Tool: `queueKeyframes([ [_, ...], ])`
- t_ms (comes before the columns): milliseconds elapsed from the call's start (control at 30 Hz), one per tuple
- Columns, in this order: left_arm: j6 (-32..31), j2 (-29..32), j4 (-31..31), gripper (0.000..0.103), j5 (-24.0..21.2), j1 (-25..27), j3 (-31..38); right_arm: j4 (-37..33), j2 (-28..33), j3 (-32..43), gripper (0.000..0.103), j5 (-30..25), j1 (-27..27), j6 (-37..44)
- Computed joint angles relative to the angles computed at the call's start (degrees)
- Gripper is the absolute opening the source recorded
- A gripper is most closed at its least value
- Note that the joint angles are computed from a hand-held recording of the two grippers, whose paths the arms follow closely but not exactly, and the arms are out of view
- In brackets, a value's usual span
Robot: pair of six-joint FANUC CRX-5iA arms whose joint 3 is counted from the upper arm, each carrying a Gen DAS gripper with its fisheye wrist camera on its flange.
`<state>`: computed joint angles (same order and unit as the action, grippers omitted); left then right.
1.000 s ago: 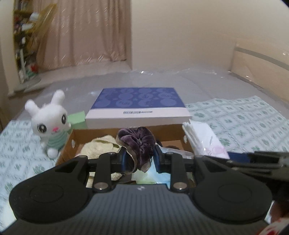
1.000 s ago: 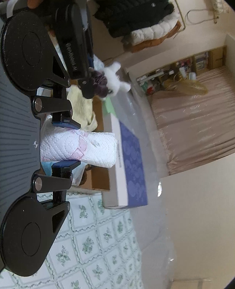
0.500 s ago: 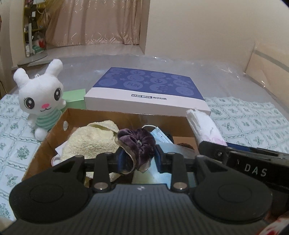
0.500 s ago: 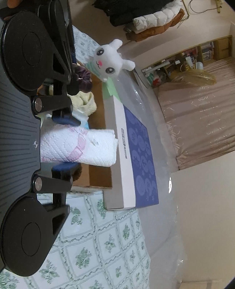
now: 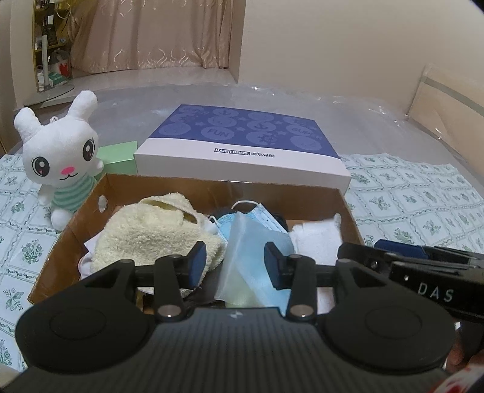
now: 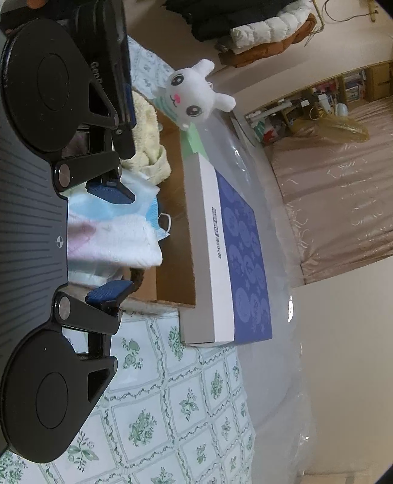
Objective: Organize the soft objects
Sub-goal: 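Lower the scrunchie and towel into the box and open both grippers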
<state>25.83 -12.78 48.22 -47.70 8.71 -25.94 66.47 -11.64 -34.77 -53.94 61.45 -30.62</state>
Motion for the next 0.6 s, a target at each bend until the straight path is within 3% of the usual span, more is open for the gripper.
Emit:
queueKeyframes([
  [600, -1.8, -4.0, -1.4, 0.038, -4.0, 2.3, -0.9, -2.6, -1.4, 0.1, 0.056, -4.7, 5.4, 2.4],
])
